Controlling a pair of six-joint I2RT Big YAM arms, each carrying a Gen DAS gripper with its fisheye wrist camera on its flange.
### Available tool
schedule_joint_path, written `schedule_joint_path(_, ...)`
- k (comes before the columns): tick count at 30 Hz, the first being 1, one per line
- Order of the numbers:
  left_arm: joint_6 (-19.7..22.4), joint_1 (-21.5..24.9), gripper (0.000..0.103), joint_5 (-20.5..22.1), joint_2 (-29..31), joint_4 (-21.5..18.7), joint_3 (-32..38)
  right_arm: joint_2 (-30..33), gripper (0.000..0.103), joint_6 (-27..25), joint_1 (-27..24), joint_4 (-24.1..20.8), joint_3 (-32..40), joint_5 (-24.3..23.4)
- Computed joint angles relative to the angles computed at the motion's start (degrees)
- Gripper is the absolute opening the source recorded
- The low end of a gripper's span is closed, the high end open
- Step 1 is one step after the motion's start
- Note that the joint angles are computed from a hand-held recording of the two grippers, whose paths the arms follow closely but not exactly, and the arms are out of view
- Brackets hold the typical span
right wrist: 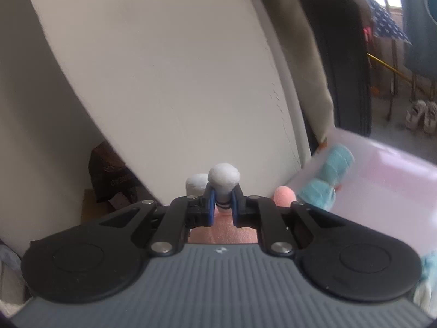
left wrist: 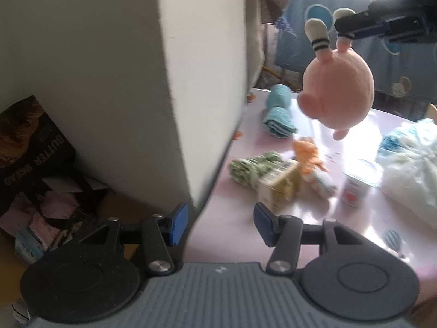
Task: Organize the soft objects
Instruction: 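Lift the pink plush toy with the right tool and lower it onto the table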
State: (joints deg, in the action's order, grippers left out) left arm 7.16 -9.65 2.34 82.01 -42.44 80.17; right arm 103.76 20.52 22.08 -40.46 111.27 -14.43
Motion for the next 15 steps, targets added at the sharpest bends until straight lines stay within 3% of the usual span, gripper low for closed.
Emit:
schedule_joint_path(6, 1.31, -1.82, 0.055, 2.38, -2.74, -0.94, -2.25, -9.23, 0.010, -1.31, 0.69, 2.79, -14.68, 1.06)
schedule_joint_path(9, 1.65, -2.57, 0.055, 3.61, -3.66, -1.59, -3.07, -11.90, 0.011, -2.42, 1.67, 0.52, -20.88, 0.98)
schedule_joint_path(12, 2.31, -2.77, 0.055, 5.19, -3.78, -2.75, -3.02, -15.65, 0.011, -0.95, 2.59, 1.57, -29.07, -1.93)
schedule_joint_path(15, 2.52, -2.91, 0.055, 7.04, -3.86, -4.15, -2.85, -18.89, 0.011, 0.16, 4.05, 2.15, -34.91, -0.52)
